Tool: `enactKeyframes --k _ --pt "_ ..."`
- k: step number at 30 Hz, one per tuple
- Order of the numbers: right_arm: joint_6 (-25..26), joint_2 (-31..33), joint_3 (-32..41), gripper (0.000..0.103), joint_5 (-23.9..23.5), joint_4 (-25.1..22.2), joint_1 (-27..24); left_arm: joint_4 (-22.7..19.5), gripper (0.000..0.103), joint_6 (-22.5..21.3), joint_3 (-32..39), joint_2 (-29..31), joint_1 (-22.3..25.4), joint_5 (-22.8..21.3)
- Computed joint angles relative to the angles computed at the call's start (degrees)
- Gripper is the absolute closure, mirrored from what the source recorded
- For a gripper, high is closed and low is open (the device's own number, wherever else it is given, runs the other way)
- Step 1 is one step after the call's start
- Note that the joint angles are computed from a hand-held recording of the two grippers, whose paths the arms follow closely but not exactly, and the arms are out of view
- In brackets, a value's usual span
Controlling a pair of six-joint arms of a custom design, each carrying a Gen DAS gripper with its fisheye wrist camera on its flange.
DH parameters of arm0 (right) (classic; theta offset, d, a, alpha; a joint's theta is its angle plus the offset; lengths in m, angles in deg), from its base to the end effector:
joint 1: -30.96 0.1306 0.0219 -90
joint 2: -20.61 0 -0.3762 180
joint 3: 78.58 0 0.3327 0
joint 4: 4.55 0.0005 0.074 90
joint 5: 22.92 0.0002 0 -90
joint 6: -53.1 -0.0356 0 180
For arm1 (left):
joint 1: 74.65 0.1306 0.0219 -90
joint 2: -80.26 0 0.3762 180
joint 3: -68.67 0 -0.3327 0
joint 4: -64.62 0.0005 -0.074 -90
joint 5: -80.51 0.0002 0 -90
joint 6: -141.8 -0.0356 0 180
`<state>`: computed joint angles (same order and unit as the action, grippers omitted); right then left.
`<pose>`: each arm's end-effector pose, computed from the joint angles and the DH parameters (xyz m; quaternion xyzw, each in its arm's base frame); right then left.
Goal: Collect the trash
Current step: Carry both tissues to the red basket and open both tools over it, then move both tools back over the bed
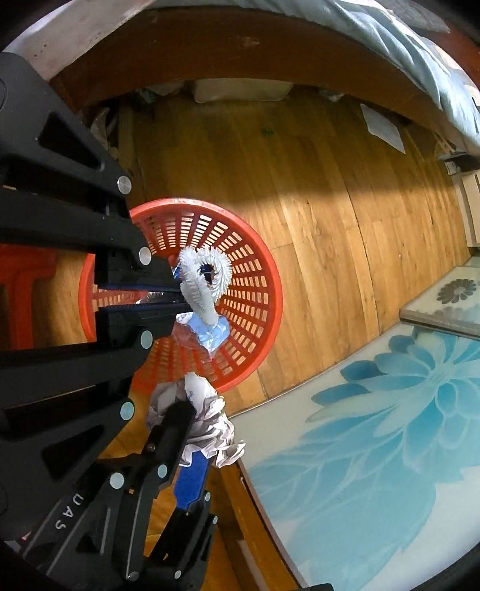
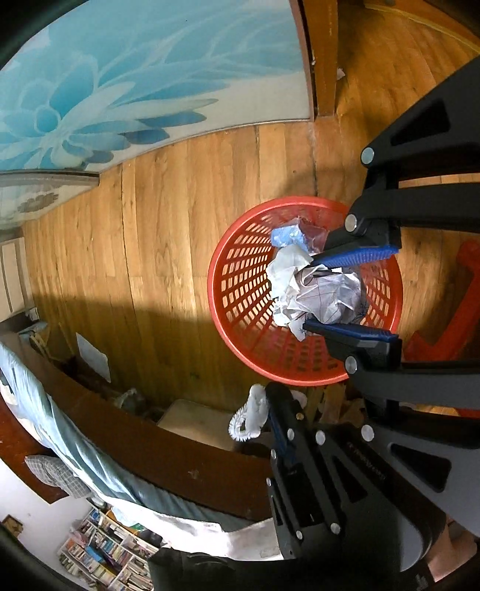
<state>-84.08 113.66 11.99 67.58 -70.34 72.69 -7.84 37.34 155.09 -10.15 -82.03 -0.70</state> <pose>0.3100 0.2754 0.3900 0.0475 0.9809 0.1290 0.1375 0.3744 -0.0545 0.3826 0.1968 0.9695 -0.0682 0.1292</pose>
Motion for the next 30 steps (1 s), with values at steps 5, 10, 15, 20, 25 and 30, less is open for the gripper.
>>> enactKeyframes --k 5,10,15,20,25,30 --pt "0.3 1.0 2.0 0.070 0.4 -1.0 0.5 0.0 0.098 0.9 -0.1 0.0 0.6 -0.5" --pt "-0.9 0.8 2.5 0.049 2.8 -2.7 0.5 -0.4 0.056 1.9 0.1 0.1 0.4 -3.3" --pt "-1.6 -0.5 2.2 0.041 4.1 -3.7 -0.5 0.5 0.039 2.2 1.0 -1.3 1.8 -3.4" --pt "-2.1 -1.3 3.3 0.036 5.0 -4.0 -1.3 -1.5 0.037 3.4 3.5 -2.1 4.2 -2.6" --pt "-0.4 1.1 9.5 0.029 6.1 -4.9 -0.3 -3.2 0.033 1.0 9.5 -4.6 11.8 3.7" --pt "3.8 8.7 23.6 0.021 6.5 -6.2 1.2 -2.5 0.022 -4.3 23.4 0.0 26.3 11.1"
